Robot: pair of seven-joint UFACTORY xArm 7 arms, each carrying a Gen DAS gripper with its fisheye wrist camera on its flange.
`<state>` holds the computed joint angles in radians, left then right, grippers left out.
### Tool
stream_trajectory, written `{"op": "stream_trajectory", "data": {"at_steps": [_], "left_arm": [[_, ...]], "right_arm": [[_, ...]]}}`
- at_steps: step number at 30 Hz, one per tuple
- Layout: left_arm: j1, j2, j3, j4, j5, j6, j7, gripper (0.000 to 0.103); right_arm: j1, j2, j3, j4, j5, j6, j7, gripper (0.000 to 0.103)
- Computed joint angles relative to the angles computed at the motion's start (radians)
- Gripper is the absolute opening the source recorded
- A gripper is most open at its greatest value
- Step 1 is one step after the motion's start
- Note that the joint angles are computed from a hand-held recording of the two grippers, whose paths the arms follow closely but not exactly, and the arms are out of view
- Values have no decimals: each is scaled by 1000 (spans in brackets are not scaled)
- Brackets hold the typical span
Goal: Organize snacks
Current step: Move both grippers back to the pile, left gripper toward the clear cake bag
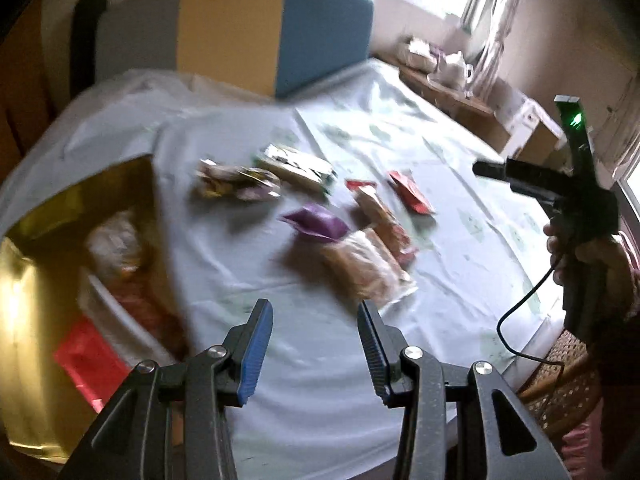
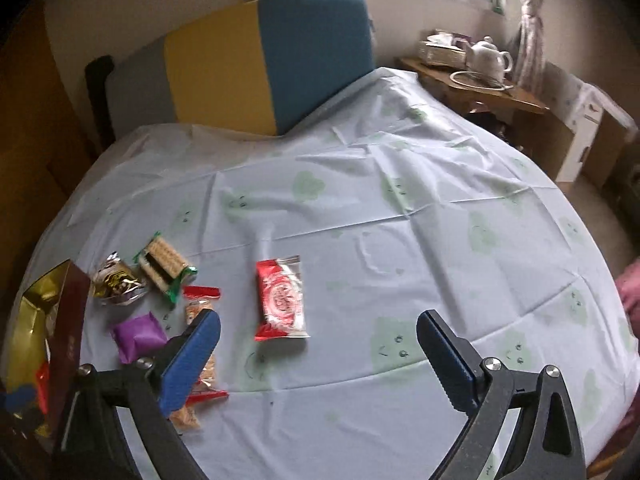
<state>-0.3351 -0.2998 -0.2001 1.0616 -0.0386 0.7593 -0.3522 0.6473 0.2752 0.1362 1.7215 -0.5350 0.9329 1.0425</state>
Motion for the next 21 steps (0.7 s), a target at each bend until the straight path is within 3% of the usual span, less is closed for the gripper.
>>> {"op": "stream_trajectory", "data": {"at_steps": [6,8,9,21], "left_arm": [[-25,188,-29,156,29,50,-70,46],[-35,231,-24,199,24,62,-94,66],[-40,253,-21,217,21,66,-108,69],[-91,427,10,364,115,120,-307,69]], "right_arm": [[1,2,5,2,13,-18,-14,99],[2,-1,5,-4,14,-27,-18,99],[2,0,5,-3,13,-29,-17,99],[-17,-16,4,-29,38,-73,-14,100]]}}
